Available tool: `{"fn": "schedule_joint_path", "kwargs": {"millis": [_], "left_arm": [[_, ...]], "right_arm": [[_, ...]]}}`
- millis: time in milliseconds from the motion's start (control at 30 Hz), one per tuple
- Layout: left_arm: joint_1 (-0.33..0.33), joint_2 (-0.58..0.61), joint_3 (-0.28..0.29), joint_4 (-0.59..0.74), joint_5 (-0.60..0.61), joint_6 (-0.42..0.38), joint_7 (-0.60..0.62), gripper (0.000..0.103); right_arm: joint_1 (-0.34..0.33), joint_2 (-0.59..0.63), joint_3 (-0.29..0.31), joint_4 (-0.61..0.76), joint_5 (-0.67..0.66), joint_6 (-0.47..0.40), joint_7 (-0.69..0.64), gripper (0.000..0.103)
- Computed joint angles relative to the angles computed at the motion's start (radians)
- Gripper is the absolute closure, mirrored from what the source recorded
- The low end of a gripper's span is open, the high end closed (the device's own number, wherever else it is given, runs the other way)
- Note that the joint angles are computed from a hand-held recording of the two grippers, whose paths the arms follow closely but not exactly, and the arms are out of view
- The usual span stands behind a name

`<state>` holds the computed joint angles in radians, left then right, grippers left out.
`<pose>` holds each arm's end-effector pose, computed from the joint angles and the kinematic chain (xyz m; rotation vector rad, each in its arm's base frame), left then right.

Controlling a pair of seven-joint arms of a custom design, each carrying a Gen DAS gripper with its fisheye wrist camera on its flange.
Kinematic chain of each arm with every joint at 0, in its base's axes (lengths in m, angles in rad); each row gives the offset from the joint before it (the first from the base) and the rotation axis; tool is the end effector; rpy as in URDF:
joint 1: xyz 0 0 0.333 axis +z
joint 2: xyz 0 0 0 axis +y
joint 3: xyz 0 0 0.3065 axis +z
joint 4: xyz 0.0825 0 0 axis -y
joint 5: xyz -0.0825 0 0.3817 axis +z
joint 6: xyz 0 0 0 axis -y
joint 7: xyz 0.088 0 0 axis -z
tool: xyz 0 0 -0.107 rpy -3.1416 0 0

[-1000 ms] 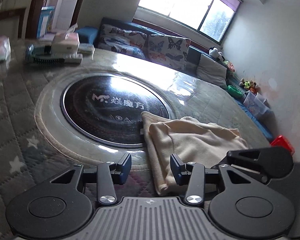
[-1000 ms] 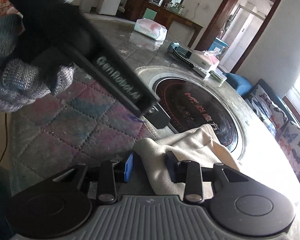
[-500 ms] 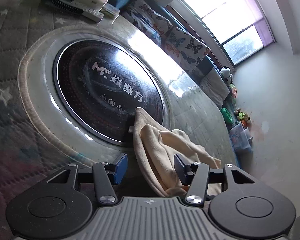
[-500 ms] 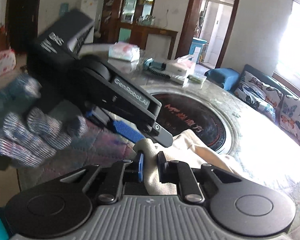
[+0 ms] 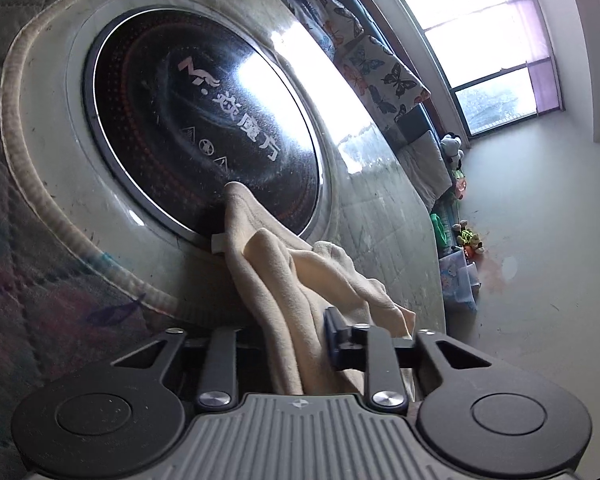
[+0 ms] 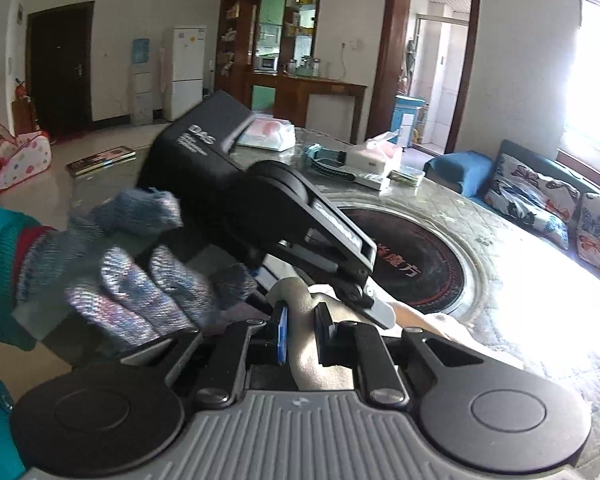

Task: Fold clothes
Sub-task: 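Lift the folded sweatshirt with the left gripper and carry it across the table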

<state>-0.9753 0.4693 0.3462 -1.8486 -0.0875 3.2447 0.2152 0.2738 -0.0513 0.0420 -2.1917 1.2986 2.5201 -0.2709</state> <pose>0.5392 -0.4228 0.3933 2.4494 -1.1337 1.3979 0.5258 0.1626 0.4345 -2.1589 0.4272 -0.3498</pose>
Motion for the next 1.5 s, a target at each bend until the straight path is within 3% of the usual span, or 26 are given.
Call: {"fn": "schedule_joint_path", "kwargs": {"millis": [233,400,533,633,833,1033,1100,1133,1167,1367,1500], "left_arm": [[-0.019,0.000,0.031,0.005,0.053,-0.036,-0.029,0.085],[-0.022,-0.002,0.042,0.010,0.109,-0.053,-0.075,0.085],[-0.026,-0.004,0.051,0.017,0.164,-0.072,-0.115,0.085],[-0.020,-0.008,0.048,0.019,0.205,-0.081,-0.143,0.085],[0.008,-0.008,0.028,0.042,0.280,-0.109,-0.195,0.085],[0.041,-0.016,-0.002,0.052,0.362,-0.140,-0.235,0.085],[0.056,-0.018,-0.018,0.062,0.390,-0.161,-0.242,0.085],[0.063,-0.019,-0.025,0.069,0.404,-0.172,-0.245,0.085],[0.069,-0.018,-0.032,0.077,0.420,-0.184,-0.248,0.085],[0.107,-0.002,-0.078,0.165,0.525,-0.267,-0.241,0.086],[0.181,0.051,-0.171,0.284,0.556,-0.306,-0.175,0.087]], "right_arm": [[-0.023,-0.012,-0.021,-0.007,-0.008,-0.020,0.066,0.084],[-0.040,0.007,-0.025,0.000,-0.002,0.113,0.121,0.084],[-0.059,0.082,-0.021,0.054,-0.042,0.259,0.250,0.083],[-0.091,0.135,-0.019,0.095,-0.067,0.303,0.369,0.081],[-0.163,0.230,0.008,0.179,-0.092,0.333,0.509,0.070],[-0.221,0.298,0.037,0.239,-0.130,0.277,0.637,0.068],[-0.240,0.294,0.052,0.235,-0.101,0.266,0.622,0.071],[-0.247,0.290,0.056,0.233,-0.088,0.255,0.615,0.085],[-0.253,0.287,0.057,0.231,-0.076,0.244,0.607,0.091],[-0.256,0.235,0.048,0.203,0.043,0.224,0.516,0.094],[-0.241,0.188,0.021,0.184,0.129,0.240,0.446,0.094]]}}
